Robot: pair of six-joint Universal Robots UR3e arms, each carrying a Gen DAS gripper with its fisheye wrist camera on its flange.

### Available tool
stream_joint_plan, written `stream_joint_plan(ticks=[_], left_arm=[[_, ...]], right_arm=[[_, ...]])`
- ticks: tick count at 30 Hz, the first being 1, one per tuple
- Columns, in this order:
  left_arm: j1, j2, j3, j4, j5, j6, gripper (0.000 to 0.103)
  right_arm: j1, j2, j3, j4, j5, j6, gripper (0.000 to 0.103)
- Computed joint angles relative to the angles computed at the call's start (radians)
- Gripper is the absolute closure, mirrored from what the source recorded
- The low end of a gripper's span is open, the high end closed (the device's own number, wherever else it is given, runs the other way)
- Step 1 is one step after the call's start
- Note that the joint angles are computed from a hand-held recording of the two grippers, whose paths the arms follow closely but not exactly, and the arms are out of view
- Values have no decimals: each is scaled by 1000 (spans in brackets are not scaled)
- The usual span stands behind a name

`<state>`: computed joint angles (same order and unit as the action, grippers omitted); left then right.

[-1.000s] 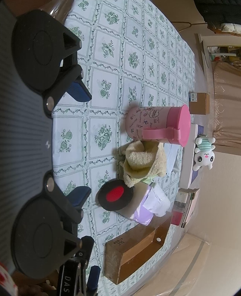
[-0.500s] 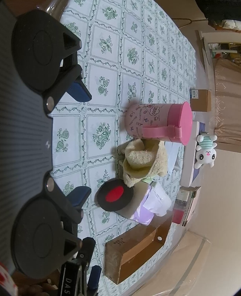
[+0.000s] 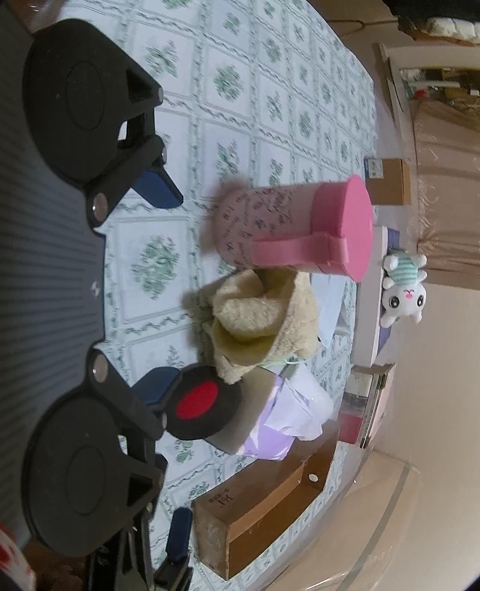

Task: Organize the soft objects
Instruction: 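Grasp the black-and-red round pad with the right gripper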

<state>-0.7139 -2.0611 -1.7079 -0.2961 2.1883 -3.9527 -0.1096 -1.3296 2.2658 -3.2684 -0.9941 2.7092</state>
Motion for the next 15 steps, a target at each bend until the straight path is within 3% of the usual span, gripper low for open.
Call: stream_joint_plan(ticks=[7, 11, 15], left_arm=[[53, -50, 29, 64, -36, 75, 19], [82, -54, 20, 84, -68, 102, 31], [99, -55, 4, 108, -88, 113, 33]], right_arm=[[80, 143, -123, -28, -32, -11, 31], [132, 225, -201, -36, -72, -8, 35], [165, 283, -272, -18, -101, 14, 38]])
